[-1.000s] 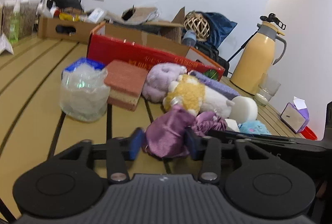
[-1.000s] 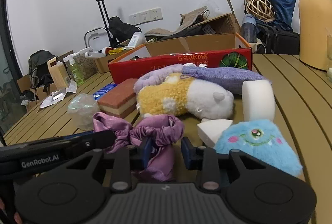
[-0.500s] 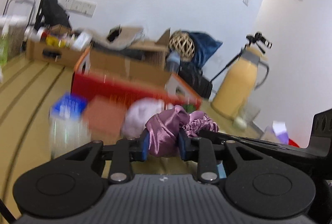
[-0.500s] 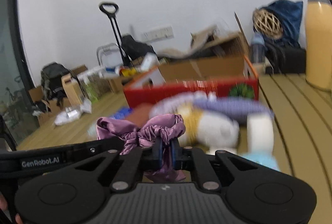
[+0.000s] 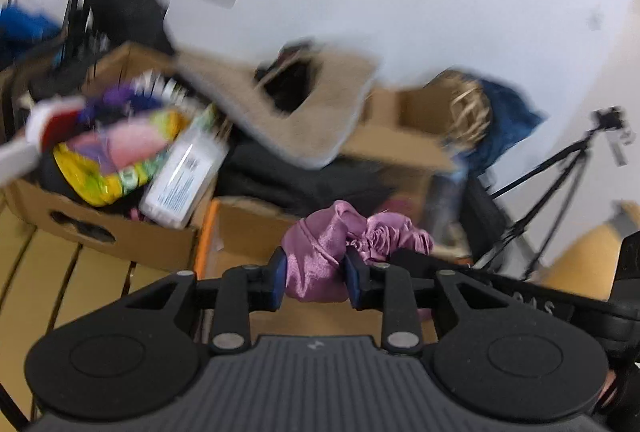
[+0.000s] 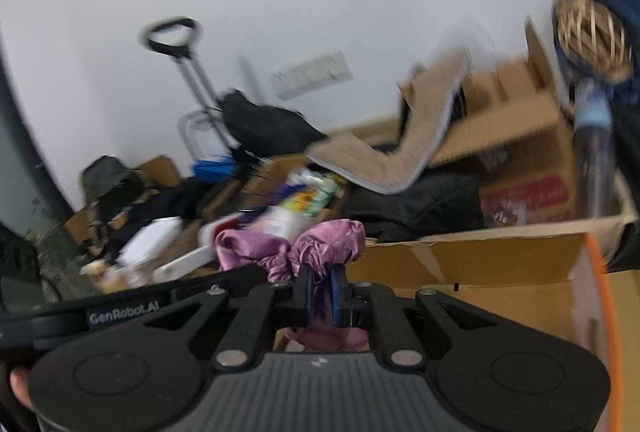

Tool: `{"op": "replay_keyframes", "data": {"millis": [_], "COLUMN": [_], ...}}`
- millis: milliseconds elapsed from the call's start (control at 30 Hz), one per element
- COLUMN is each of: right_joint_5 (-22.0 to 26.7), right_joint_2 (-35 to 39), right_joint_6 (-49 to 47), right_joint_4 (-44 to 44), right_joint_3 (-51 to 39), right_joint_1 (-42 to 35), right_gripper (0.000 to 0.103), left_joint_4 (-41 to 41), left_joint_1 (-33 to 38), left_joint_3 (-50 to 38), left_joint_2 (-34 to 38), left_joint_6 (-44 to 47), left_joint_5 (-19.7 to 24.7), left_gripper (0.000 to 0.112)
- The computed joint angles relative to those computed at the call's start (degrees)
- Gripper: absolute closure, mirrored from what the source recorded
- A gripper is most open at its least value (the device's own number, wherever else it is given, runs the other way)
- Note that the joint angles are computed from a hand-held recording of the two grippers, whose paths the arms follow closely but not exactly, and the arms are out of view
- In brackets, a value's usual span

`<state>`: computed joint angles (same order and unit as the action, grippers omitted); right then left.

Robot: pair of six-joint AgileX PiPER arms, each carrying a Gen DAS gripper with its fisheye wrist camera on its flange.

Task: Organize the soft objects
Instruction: 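Carry the purple satin cloth into the cardboard box and open both grippers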

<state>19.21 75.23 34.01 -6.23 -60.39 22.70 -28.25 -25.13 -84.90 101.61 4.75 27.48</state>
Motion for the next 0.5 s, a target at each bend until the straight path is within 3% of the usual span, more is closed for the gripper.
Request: {"op": "replay_keyframes", "data": {"millis": [100,133,233,300,400,500], "right_joint_5": [-1.04,-1.3,-0.61,2.03,3.18,3.83], "right_joint_2": [11.83,14.73,20.62,23.45,22.36,16.14], "right_joint_6": [-5.99,-4.19,-4.82,-5.46,-0.87,6.24], "right_joint_4": [6.75,4.58,4.8,5.29,-0.01,-6.59], "right_joint_3": [-6.01,-7.36,-10.17,-12.25,-11.03,-8.47], "right_joint_1": [-3.76,-3.85,-4.13,-4.18,-2.97,-1.76], "right_gripper": [0.094,0.094,0.086,0.08,0.066,0.063], "left_joint_4": [8.95,10.04,13.87,12.41,14.34,15.32], "left_joint_1": [-1.03,-1.33,-2.03,-1.85,-2.26,-2.45], "left_joint_3": [-2.4,-1.69,1.2,1.95,2.55,4.45], "left_joint_2": [5.13,5.64,5.61,4.33,1.32,-4.62], "left_joint_6": [-4.98,-4.98,-7.74,-6.6,-7.96,-9.33], "left_joint_5": [-1.84,-3.35,-6.81,-5.87,-5.22,-3.42], "left_gripper": [0.07,0.057,0.054,0.051,0.046,0.045]}}
